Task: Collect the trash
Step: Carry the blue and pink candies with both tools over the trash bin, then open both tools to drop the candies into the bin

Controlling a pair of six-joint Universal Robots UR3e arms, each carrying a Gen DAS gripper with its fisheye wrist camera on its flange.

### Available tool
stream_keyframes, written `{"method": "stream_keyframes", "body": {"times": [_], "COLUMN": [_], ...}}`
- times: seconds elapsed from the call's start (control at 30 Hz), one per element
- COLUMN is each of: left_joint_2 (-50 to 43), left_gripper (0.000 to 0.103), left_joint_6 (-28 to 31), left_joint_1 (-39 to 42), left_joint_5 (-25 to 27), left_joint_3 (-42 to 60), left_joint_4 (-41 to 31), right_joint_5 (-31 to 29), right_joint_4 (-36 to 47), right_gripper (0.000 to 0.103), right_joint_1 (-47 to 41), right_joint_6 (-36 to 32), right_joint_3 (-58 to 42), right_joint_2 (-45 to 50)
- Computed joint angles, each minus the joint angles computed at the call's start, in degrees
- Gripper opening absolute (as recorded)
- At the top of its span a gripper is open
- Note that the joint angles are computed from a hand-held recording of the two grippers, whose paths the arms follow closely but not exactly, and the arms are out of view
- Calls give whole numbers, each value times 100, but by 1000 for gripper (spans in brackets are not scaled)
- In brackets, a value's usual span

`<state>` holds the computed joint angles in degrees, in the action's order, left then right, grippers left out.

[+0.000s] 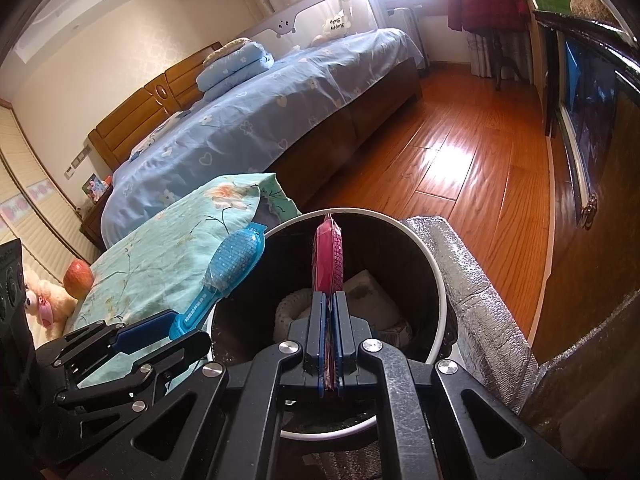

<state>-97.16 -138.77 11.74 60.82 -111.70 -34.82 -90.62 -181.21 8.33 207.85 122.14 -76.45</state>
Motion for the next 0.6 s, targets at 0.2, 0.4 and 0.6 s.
{"method": "stream_keyframes", "body": {"times": [0.2,0.4,0.6], "left_joint_2": [77,674,1829], "left_gripper": [46,56,71], "left_joint_6": [47,329,1189], "left_joint_1": [177,843,2275], "left_joint_5": [-169,-586,-1239], "left_joint_3": [115,-343,-1139], "left_joint_4": [-379,-631,-1473], "right_joint_5": [25,-156,-767], "right_joint_4": [3,-48,-130], "right_gripper": [10,47,79], "right_joint_1": [-46,188,930], "right_joint_6": [102,225,530], "right_joint_3": [80,160,97], "right_joint_2": [-129,-352,-431]}}
